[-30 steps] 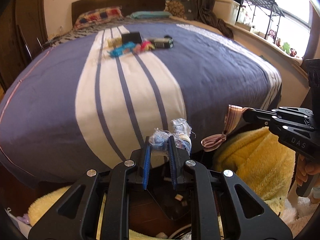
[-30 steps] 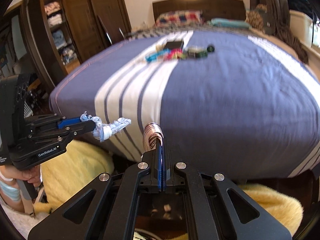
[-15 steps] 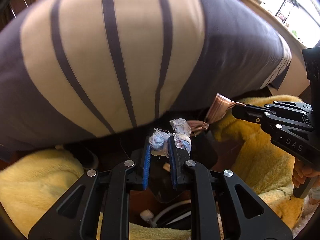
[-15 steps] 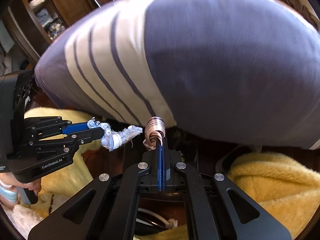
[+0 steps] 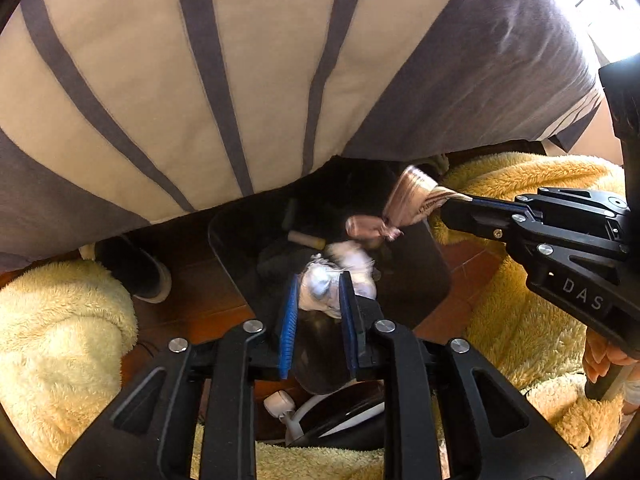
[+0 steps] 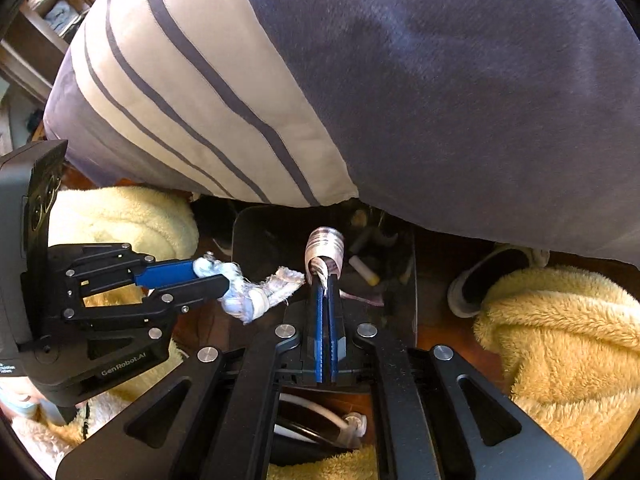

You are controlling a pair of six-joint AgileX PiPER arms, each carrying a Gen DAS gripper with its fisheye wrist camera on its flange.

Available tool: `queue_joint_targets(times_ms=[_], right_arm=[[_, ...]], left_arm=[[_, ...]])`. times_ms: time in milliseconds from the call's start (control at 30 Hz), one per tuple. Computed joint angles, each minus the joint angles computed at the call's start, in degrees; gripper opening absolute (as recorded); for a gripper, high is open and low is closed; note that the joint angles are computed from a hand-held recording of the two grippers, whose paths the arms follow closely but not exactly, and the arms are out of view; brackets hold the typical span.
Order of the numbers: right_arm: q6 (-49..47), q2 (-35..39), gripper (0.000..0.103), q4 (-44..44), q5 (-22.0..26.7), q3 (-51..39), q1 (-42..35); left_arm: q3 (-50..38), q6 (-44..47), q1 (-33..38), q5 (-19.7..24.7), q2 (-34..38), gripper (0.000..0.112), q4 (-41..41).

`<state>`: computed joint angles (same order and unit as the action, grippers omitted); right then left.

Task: Collect trash
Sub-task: 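Open both tools to drop the plastic and ribbon into the bin, then raise both open tools back over the remaining items on the bed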

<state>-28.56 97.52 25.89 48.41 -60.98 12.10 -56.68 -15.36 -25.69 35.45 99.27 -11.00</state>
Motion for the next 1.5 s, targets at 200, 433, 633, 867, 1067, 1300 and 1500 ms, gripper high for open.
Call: queue_joint_targets(times_ms=[200, 433, 633, 867, 1067, 1300, 1500], right_arm=[[1.26, 0.95, 0.052, -0.07, 1.2, -2.25, -0.83], [2.73, -2.17, 0.08, -0.14, 0.08, -2.69, -1.57], [4.51, -7.84, 0.099, -2.09, -1.61, -2.97, -2.37], [3.42, -12.0, 0.099, 0.36, 0.52, -5.1, -4.29], [2.62, -14.87, 0.099, 1.24, 2.08, -9.13, -5.24], [4.78, -12.13, 0.099, -1.7, 2.4, -18.47, -4.81], [7.51, -5.89, 0.099, -4.39, 2.69, -27.25, -4.07]], left_arm=[[0.12, -1.49, -0.03, 0.3, -0.48, 0.046, 1.19], [0.35, -5.87, 0.02, 1.06, -4.33, 0.074, 5.83], [-1.39, -13.58, -1.47, 4.32, -11.3, 0.092, 14.12], [-4.66, -22.24, -4.85, 8.76, -18.55, 0.095, 23.94], [-8.11, -25.23, -5.7, 11.35, -22.42, 0.095, 28.75], [-10.32, -25.3, -1.06, 12.37, -23.6, 0.095, 32.91], [-15.04, -20.08, 5.96, 12.27, -20.11, 0.095, 31.55]])
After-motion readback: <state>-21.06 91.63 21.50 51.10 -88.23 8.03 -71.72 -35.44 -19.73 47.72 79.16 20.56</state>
